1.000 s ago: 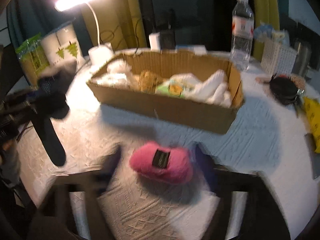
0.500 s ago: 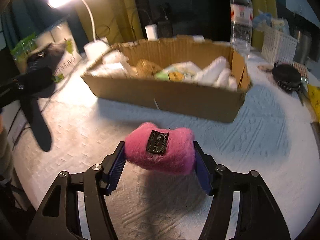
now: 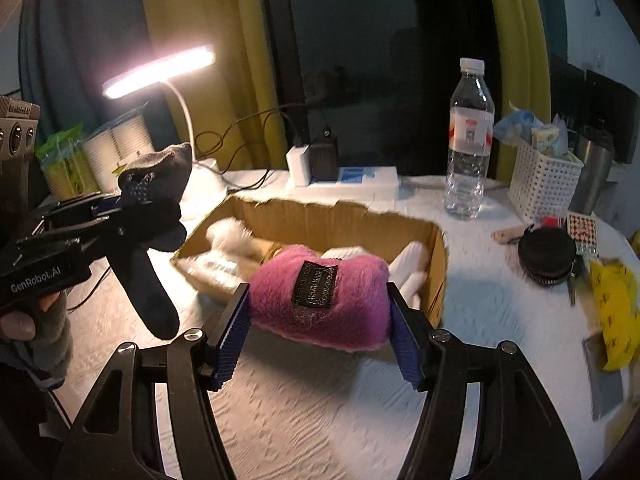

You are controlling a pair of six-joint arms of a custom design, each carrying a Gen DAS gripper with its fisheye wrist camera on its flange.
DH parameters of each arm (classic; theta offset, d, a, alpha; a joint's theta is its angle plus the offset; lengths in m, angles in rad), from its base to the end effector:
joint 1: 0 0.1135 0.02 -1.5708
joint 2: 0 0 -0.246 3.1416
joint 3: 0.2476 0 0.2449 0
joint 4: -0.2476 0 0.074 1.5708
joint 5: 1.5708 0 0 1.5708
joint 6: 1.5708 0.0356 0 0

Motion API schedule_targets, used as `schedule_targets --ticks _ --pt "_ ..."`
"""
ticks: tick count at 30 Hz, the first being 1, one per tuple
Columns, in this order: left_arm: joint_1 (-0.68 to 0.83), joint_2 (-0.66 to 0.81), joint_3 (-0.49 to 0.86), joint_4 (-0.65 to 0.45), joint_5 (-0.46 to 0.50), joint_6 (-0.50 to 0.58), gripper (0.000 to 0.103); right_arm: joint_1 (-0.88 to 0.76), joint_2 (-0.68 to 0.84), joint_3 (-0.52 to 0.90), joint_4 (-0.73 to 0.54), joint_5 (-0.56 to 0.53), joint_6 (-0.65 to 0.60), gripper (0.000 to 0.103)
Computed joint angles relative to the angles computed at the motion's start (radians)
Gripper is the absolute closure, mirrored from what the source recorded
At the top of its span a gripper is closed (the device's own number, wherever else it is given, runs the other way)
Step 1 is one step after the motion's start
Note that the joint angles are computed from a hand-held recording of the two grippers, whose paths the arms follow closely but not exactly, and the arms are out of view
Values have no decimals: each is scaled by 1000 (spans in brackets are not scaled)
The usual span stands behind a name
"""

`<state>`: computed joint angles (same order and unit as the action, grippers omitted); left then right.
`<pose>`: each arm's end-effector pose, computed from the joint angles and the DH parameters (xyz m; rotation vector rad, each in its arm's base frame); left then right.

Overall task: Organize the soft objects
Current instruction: 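Carry the grey slippers and pink pouch over the box with both tools, then open both tools to drop the slippers and pink pouch into the box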

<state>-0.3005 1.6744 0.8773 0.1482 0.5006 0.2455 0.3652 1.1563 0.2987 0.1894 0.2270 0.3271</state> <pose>0.3179 -0.1164 0.1667 0.8505 2.0156 -0.5843 0.1962 0.0664 0.1310 0.0803 2.2204 0.1269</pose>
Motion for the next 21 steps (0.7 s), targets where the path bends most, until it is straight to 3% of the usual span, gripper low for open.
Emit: schedule_targets --ticks 12,15,17,18,19,21 --pt "-78 249 210 -5 -70 -47 72 -188 219 81 174 -151 -97 35" --pt "-92 308 269 -38 -91 -61 68 -216 277 99 214 -175 -107 30" --pt "-98 330 293 -52 -107 -73 56 -221 301 106 227 -167 -111 28" --pt "-98 330 292 -49 -107 -79 36 -223 304 104 234 -161 -113 25" --pt "-96 323 279 -29 -101 -85 22 -225 304 103 238 -161 -115 24" --pt "-91 307 258 -7 -96 -90 21 -227 297 96 242 -159 -113 22"
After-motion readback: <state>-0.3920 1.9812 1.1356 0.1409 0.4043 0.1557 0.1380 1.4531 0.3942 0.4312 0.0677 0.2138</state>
